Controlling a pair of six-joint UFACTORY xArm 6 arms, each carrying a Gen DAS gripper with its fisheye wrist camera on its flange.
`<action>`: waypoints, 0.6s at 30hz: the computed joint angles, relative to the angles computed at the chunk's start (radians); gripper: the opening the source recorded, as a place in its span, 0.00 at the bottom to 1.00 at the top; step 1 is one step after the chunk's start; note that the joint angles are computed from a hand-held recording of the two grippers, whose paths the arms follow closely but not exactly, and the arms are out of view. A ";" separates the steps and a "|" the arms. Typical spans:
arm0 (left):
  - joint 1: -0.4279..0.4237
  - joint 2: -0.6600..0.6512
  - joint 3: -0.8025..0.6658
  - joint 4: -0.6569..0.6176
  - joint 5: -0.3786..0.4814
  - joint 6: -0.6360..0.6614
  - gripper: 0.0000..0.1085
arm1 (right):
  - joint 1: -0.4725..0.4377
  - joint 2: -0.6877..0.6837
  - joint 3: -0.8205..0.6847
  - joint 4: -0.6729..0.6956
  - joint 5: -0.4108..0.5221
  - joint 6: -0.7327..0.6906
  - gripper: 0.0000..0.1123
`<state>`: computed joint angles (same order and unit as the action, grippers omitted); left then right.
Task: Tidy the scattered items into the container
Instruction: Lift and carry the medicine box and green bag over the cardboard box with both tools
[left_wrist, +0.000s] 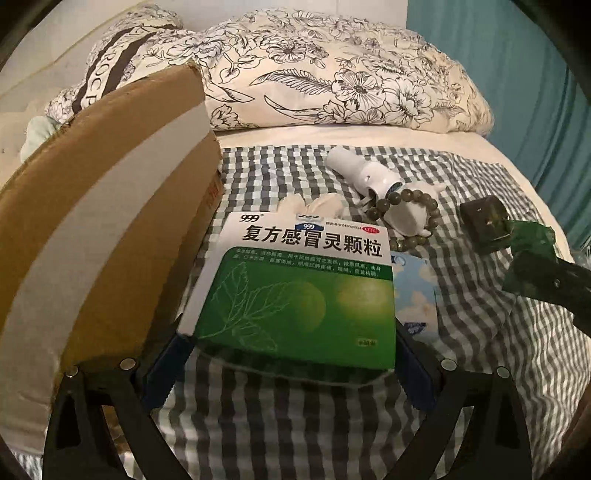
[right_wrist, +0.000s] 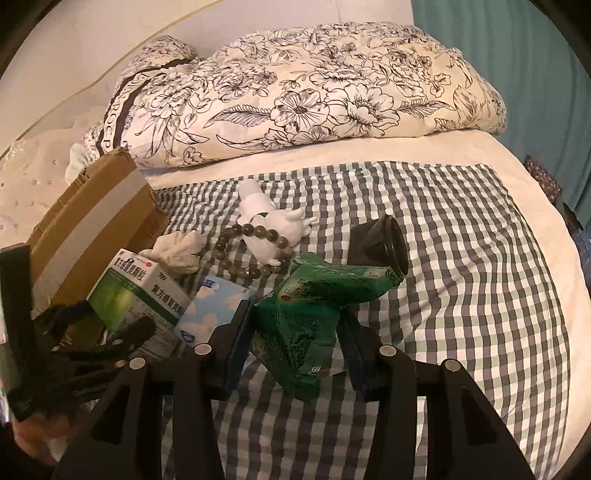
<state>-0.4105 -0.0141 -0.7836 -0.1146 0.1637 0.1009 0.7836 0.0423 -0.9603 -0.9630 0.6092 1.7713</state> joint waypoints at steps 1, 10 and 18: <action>-0.004 0.003 -0.004 -0.039 -0.003 0.034 0.92 | 0.004 -0.002 -0.001 -0.001 0.005 -0.001 0.41; -0.010 0.007 -0.016 -0.090 -0.002 0.079 0.88 | 0.019 -0.021 0.005 0.003 0.026 0.001 0.40; -0.008 -0.076 0.041 0.089 -0.046 -0.042 0.88 | 0.052 -0.043 -0.004 0.015 0.074 -0.003 0.40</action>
